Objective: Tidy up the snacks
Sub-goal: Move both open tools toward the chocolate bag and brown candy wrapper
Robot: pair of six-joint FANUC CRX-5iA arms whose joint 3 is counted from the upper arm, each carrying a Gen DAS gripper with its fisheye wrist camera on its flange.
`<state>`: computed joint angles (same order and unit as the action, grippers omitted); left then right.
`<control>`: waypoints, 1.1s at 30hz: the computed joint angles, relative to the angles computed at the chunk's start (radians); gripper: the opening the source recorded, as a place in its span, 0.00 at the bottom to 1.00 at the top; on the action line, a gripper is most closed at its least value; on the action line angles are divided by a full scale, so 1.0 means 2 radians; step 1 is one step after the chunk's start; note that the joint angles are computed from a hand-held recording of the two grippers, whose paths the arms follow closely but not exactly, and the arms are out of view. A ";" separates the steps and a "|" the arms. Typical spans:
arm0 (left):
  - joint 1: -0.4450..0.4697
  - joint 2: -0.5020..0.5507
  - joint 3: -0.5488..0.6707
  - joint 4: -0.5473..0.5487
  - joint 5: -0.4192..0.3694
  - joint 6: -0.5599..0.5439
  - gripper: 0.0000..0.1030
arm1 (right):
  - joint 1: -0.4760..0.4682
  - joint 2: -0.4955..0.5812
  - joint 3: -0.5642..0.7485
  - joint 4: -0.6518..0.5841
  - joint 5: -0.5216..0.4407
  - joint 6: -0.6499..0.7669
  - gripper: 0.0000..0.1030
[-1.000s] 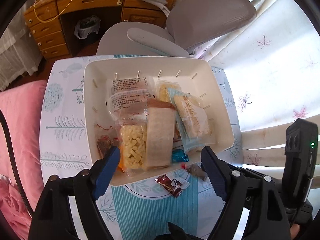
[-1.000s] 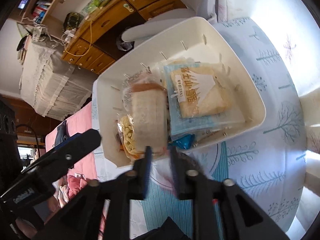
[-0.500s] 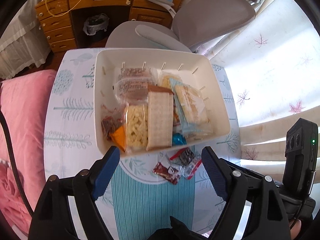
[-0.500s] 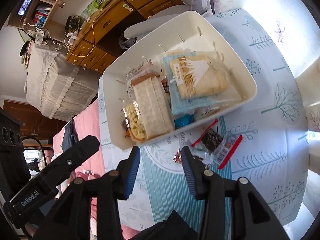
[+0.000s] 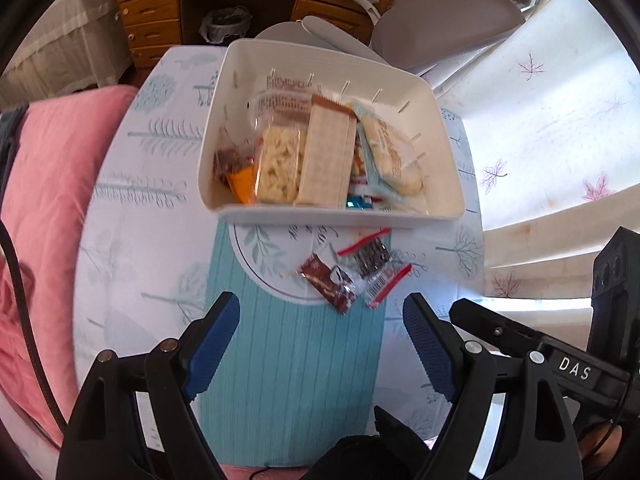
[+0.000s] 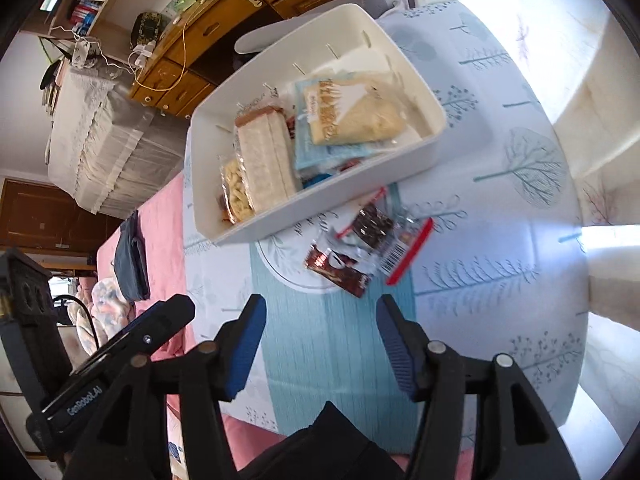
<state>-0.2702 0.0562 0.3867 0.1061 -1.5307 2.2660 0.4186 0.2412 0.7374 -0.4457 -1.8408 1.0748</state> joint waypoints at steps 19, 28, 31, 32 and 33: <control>-0.056 -0.038 -0.150 -0.040 0.105 0.180 0.85 | 0.010 -0.035 -0.090 0.134 -0.011 0.143 0.71; -0.065 0.010 -0.136 -0.047 0.130 0.196 0.85 | -0.015 -0.024 -0.101 0.160 -0.019 0.198 0.71; -0.065 0.022 -0.133 -0.044 0.144 0.205 0.85 | -0.021 -0.021 -0.105 0.164 -0.013 0.214 0.71; -0.066 0.027 -0.130 -0.045 0.144 0.208 0.85 | -0.023 -0.019 -0.106 0.163 -0.011 0.222 0.71; -0.067 0.034 -0.124 -0.047 0.140 0.211 0.85 | -0.025 -0.018 -0.107 0.162 -0.011 0.226 0.71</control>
<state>-0.4034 0.1251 0.1397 0.0123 -1.2506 2.6878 0.3687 0.2059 0.5236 -0.1214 -1.8619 1.5274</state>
